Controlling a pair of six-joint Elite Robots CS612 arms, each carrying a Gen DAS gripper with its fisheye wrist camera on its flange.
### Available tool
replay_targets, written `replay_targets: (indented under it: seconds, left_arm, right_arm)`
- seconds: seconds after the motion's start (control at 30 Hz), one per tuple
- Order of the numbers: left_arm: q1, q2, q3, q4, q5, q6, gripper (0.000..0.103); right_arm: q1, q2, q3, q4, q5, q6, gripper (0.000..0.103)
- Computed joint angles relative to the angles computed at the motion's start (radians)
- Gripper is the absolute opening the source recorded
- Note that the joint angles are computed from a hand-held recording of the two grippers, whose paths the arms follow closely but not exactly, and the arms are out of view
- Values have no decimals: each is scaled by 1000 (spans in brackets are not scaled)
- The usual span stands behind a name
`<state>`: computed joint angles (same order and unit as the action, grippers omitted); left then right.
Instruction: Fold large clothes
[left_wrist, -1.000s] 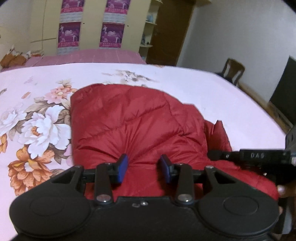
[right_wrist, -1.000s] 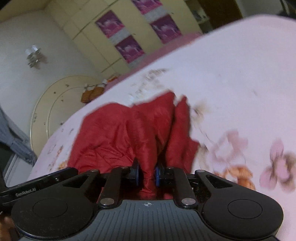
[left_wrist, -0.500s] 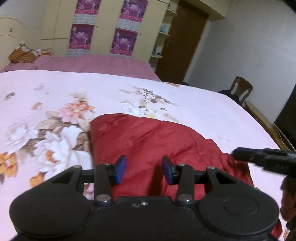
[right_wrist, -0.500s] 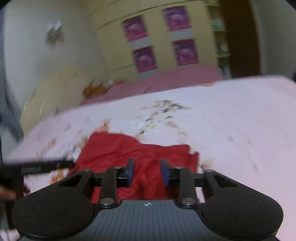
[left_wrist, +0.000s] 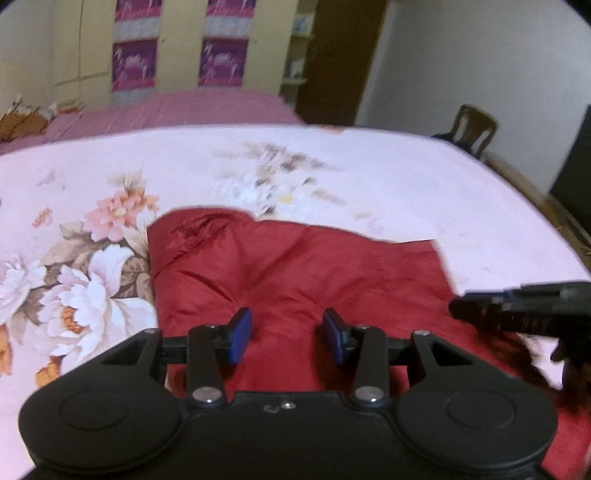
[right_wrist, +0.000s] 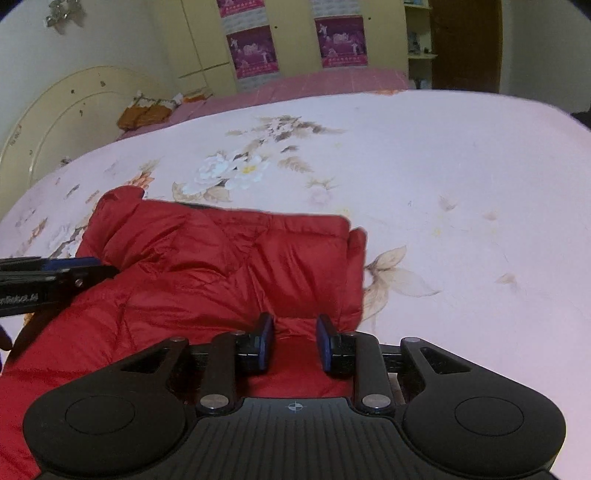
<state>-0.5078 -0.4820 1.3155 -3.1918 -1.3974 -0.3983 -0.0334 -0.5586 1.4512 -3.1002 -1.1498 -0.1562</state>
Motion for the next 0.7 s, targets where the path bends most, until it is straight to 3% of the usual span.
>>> replay_targets:
  seconds: [0.1,0.2,0.3,0.47,0.6,0.7]
  left_arm:
    - [-18,-56,114,-102,-6,0,41]
    - [-47,-105,214,-151,2,11,39]
    - [-73,-142,292,-185,1,-50,39]
    - [-110,-150,336,-173,51,-90,38]
    - [-122,-122,332,-180,94,-101,40]
    - [-132,-115,331,-178,130,-78,40]
  right_arm:
    - [-30,-55,90,-84,116,3,25]
    - [-47,-116,184,-97,201,-91,25]
    - [-58,-163,263,-88,262,-179,25]
    - [-48,-187,329,-51,237,-303,25]
    - [-33,-154,320,-29,168,-337,25]
    - [-30,-126,308,-34,165,-337,24]
